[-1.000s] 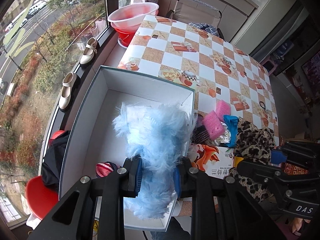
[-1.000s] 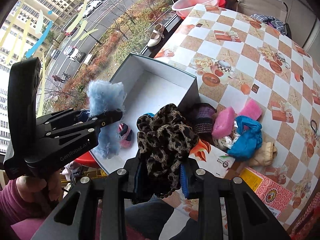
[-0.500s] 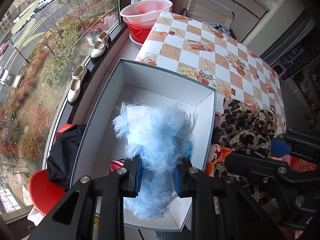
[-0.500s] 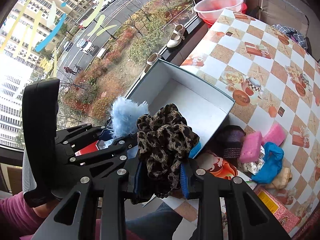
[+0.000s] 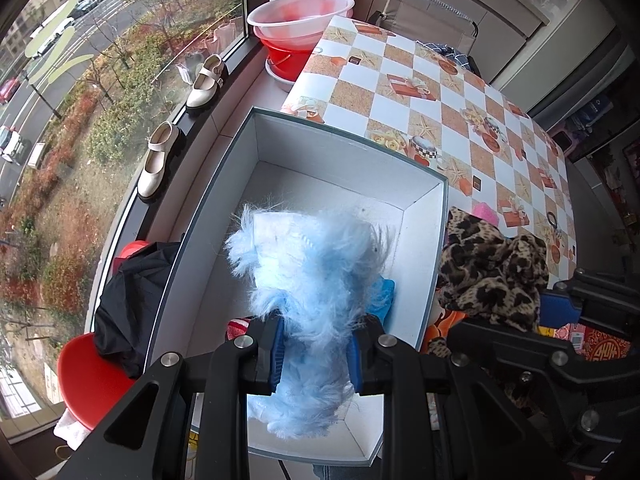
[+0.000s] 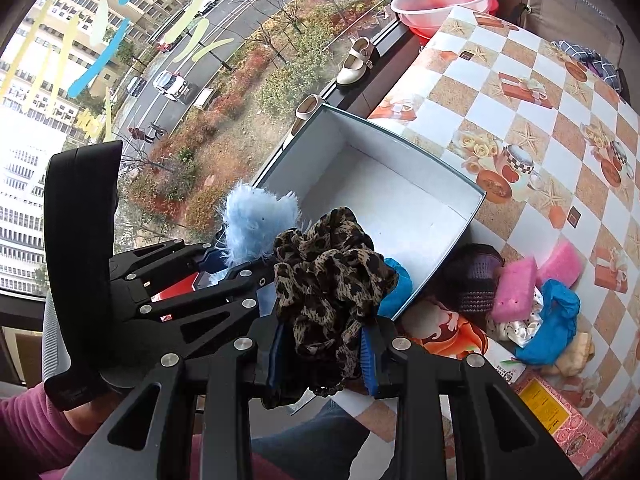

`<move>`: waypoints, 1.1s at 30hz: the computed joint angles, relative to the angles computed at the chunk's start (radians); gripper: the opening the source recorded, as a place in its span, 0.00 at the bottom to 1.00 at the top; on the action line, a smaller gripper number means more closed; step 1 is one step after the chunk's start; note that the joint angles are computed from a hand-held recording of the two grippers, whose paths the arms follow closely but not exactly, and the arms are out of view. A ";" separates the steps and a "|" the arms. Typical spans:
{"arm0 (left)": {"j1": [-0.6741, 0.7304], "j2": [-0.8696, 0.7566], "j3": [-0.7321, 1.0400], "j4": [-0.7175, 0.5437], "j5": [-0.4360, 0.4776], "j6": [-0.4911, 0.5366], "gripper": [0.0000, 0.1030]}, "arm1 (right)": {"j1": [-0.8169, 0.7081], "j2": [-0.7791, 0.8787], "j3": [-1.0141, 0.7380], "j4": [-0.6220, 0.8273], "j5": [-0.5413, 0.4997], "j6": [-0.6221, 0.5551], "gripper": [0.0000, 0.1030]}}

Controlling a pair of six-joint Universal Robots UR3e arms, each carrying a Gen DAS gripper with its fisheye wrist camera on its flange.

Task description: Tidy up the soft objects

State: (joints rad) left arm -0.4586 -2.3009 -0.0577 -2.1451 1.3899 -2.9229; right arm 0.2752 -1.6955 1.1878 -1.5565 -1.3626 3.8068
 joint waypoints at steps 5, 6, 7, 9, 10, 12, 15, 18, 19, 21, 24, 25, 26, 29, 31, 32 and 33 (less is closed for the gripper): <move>0.001 0.019 -0.041 0.021 0.002 -0.003 0.26 | 0.004 0.021 -0.023 0.007 -0.002 -0.007 0.31; 0.003 0.019 -0.042 0.020 0.003 -0.002 0.27 | 0.004 0.027 -0.030 0.009 -0.002 -0.010 0.31; 0.005 0.023 -0.051 0.023 0.004 -0.001 0.27 | 0.003 0.030 -0.032 0.009 -0.001 -0.013 0.31; 0.008 0.032 -0.077 0.035 0.008 -0.003 0.27 | 0.001 0.037 -0.037 0.009 0.002 -0.018 0.31; 0.010 0.033 -0.081 0.037 0.009 -0.004 0.27 | 0.001 0.040 -0.040 0.009 0.003 -0.020 0.31; 0.013 0.034 -0.088 0.041 0.013 -0.005 0.27 | 0.002 0.050 -0.049 0.009 0.004 -0.025 0.31; 0.017 0.041 -0.107 0.052 0.022 -0.008 0.27 | -0.001 0.063 -0.059 0.007 0.004 -0.032 0.31; 0.021 0.048 -0.128 0.061 0.031 -0.009 0.27 | -0.007 0.073 -0.064 0.001 0.002 -0.034 0.31; 0.022 0.057 -0.145 0.068 0.033 -0.008 0.27 | -0.010 0.076 -0.065 -0.001 0.004 -0.034 0.31; 0.023 0.066 -0.166 0.075 0.038 -0.006 0.27 | -0.013 0.085 -0.074 -0.002 0.007 -0.034 0.31; 0.023 0.074 -0.185 0.078 0.043 -0.001 0.27 | -0.015 0.103 -0.088 -0.007 0.009 -0.040 0.31; 0.022 0.074 -0.186 0.076 0.044 0.000 0.27 | -0.014 0.111 -0.096 -0.007 0.009 -0.042 0.31; 0.022 0.079 -0.199 0.081 0.046 0.001 0.27 | -0.012 0.119 -0.105 -0.008 0.009 -0.044 0.31; 0.026 0.093 -0.230 0.090 0.048 0.002 0.27 | -0.011 0.139 -0.122 -0.008 0.007 -0.049 0.31; 0.030 0.102 -0.247 0.096 0.045 0.002 0.30 | -0.014 0.139 -0.115 -0.017 0.014 -0.044 0.31; 0.031 0.104 -0.251 0.095 0.044 0.004 0.31 | -0.015 0.140 -0.114 -0.020 0.016 -0.041 0.31; 0.032 0.107 -0.260 0.098 0.044 0.005 0.34 | -0.016 0.142 -0.114 -0.025 0.017 -0.039 0.31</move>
